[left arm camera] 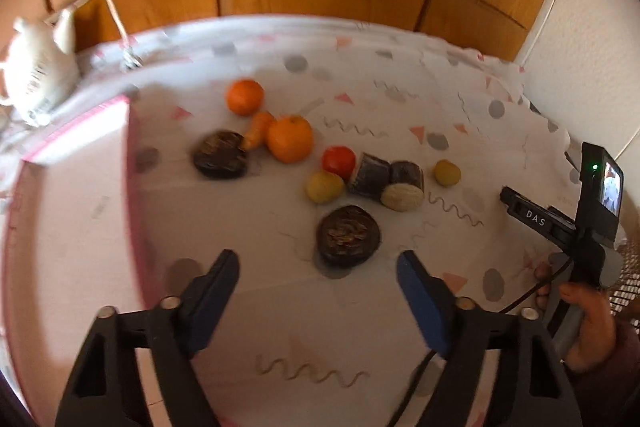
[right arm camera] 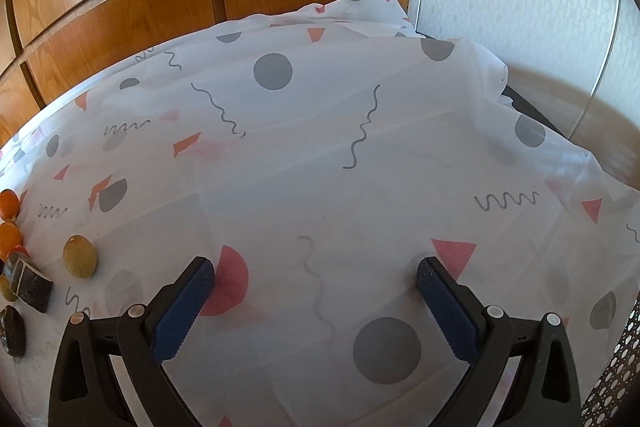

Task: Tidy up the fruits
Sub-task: 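Reach the left tool to the dark round cake and close on it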

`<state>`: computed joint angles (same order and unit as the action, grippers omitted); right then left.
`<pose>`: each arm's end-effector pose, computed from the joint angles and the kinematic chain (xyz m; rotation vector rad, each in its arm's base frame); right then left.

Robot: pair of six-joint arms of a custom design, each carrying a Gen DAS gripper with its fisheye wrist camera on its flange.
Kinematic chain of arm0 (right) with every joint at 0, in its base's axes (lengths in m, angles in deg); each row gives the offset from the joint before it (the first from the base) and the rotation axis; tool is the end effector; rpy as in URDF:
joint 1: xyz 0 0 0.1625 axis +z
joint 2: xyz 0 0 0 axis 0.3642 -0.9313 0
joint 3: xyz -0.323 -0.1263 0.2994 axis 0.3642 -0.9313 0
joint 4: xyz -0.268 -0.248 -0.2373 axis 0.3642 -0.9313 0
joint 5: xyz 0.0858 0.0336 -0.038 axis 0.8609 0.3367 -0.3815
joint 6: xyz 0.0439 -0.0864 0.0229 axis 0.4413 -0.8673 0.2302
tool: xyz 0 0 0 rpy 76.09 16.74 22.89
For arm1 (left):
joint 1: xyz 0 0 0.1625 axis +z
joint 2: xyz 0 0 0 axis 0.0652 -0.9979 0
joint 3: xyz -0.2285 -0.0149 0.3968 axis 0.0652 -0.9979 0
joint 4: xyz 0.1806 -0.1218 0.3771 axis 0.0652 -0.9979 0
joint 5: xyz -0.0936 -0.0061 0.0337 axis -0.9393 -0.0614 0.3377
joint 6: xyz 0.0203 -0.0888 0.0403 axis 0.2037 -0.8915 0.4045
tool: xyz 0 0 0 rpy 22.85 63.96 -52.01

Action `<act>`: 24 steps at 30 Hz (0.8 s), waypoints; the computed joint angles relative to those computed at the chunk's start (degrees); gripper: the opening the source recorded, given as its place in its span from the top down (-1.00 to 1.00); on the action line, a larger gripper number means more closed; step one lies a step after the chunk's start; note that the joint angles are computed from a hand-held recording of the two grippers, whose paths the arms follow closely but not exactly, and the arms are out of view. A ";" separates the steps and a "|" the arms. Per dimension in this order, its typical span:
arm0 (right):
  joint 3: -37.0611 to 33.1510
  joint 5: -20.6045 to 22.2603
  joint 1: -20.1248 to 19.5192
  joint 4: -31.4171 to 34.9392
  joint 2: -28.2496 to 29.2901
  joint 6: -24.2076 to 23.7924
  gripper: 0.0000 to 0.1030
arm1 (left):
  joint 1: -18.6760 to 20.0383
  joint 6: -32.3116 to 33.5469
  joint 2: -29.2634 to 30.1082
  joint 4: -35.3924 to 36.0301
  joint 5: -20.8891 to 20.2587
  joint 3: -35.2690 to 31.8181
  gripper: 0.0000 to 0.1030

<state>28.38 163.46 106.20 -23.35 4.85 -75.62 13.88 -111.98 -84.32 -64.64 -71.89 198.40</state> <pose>0.3056 -0.3188 -0.0249 0.1962 -2.2014 0.8158 -0.0277 -0.2207 0.3210 0.1017 2.3726 -0.7640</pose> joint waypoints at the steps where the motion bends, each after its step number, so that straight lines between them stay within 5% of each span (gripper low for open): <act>1: -0.08 0.12 -0.01 0.08 0.09 -0.03 -1.00 | 1.68 2.50 0.83 -2.65 0.36 0.56 -0.40; 11: 0.10 0.17 0.02 -0.28 -0.08 -0.27 -1.00 | 15.76 20.22 10.20 -27.43 3.21 5.10 -0.10; 13: 0.08 0.23 0.06 -0.39 -0.06 -0.34 -1.00 | 15.07 20.79 9.90 -27.49 4.50 5.73 0.12; 24: -0.05 0.34 0.05 -0.31 0.00 -0.43 -1.00 | 9.28 12.43 2.08 -15.77 3.50 5.23 0.12</act>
<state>28.33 163.80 106.25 -23.66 4.85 -76.05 23.16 -99.55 -82.24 -80.41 -68.39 203.63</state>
